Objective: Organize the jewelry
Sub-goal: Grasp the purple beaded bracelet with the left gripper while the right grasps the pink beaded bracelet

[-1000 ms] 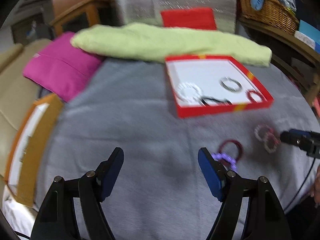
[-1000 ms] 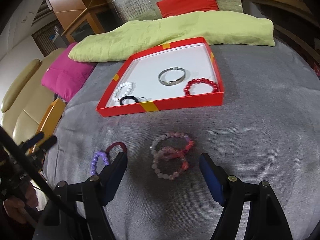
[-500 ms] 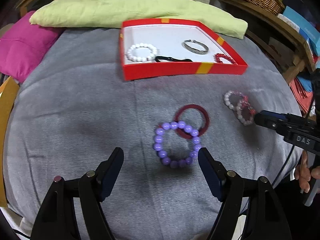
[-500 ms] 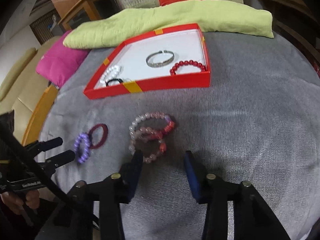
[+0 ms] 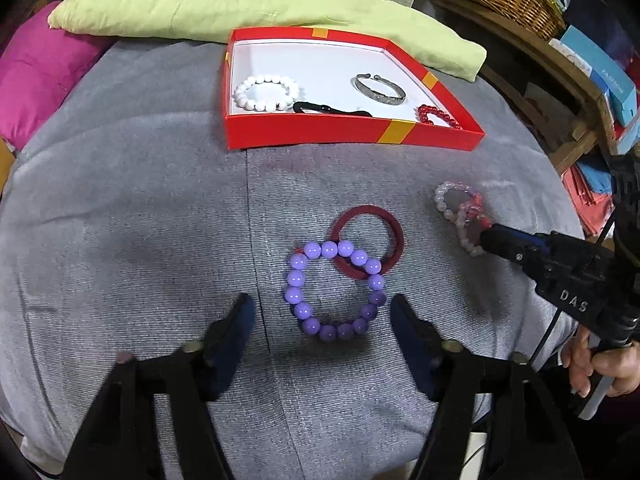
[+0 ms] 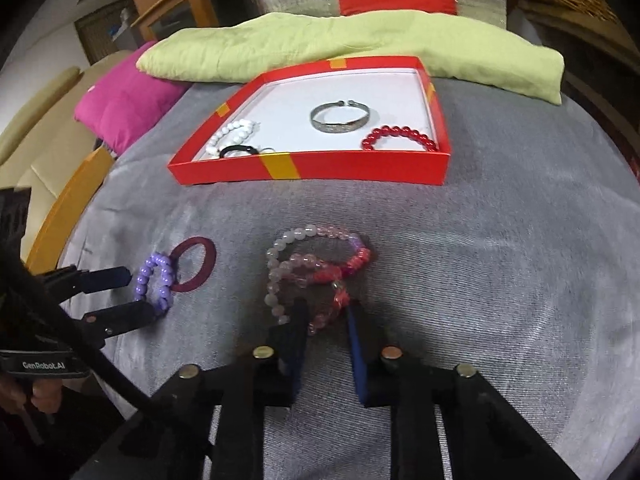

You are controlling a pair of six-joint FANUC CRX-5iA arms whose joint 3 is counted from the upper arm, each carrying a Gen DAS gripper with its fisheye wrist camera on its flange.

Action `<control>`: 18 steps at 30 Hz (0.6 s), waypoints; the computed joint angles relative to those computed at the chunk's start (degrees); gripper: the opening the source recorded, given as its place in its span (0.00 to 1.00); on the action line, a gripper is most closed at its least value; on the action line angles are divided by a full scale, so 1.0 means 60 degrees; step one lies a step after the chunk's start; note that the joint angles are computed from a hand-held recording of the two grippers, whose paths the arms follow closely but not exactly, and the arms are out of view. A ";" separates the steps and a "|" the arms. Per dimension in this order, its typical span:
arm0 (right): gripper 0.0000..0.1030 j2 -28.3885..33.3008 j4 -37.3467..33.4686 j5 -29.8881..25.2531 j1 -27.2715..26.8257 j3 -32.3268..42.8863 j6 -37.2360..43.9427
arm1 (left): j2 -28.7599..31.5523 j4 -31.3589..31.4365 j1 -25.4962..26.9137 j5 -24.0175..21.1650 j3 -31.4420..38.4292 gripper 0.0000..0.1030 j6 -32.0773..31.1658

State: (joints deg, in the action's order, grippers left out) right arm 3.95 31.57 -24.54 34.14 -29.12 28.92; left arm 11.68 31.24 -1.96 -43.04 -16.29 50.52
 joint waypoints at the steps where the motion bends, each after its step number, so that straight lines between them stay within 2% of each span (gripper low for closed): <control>1: 0.14 0.0002 0.0157 0.0012 0.0018 -0.0037 -0.0110 | -0.0045 0.0000 0.0027 0.0033 -0.0050 0.58 0.0004; 5: 0.11 -0.0008 0.0445 -0.0038 0.0068 -0.0100 -0.0214 | -0.0087 -0.0008 0.0064 0.0164 -0.0118 0.51 0.0041; 10: 0.11 0.0010 0.0267 -0.0094 0.0043 -0.0045 -0.0134 | -0.0114 -0.0244 0.0104 0.0388 -0.0121 0.31 0.0272; 18: 0.11 0.0101 0.0077 -0.0078 0.0012 0.0033 -0.0064 | -0.0060 -0.0660 -0.0045 0.0751 -0.0033 0.29 0.0516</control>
State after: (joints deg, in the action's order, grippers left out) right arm 4.55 32.03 -25.01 34.21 -28.92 28.54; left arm 11.32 27.27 -2.23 -38.53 -16.49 53.62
